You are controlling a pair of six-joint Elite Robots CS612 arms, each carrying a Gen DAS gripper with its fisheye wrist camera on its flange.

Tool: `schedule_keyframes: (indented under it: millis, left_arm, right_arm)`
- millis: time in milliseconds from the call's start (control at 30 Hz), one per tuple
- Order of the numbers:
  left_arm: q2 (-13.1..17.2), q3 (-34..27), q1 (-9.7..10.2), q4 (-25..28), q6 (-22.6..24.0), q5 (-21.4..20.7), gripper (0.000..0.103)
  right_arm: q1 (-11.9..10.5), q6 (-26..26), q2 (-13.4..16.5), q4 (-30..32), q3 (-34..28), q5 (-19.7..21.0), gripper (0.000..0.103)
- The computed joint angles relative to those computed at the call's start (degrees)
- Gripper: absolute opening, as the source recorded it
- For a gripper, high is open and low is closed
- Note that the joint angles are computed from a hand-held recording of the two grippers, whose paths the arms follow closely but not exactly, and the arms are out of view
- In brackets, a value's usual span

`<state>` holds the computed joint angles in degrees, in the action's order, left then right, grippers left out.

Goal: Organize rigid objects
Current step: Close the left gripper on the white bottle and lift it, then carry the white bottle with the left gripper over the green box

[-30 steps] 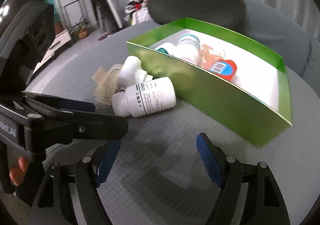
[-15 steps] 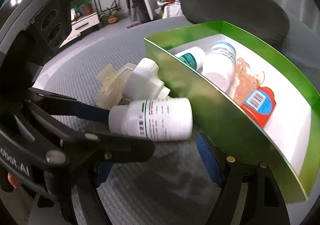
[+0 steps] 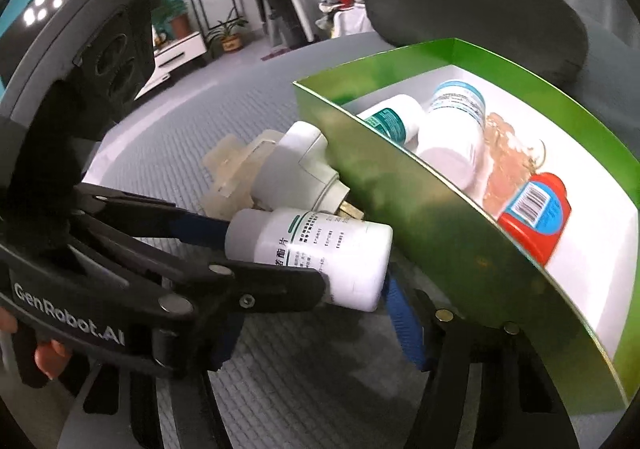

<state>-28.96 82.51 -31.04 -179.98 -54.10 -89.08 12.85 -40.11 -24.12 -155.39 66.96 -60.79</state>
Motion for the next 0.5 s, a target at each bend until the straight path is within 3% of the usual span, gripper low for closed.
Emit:
schedule_keyframes:
  millis: [200,500]
  left_arm:
    - [-0.54,0.67,-0.80,-0.14,2.77,0.42,0.069]
    - [-2.62,3.25,-2.56,-3.21,8.18,2.70,0.069]
  right_arm:
    - [-0.17,3.59,-1.16,-4.75,3.22,-0.54,0.066]
    - [-0.83,8.49,-4.85,-16.56,11.39,-1.28,0.066]
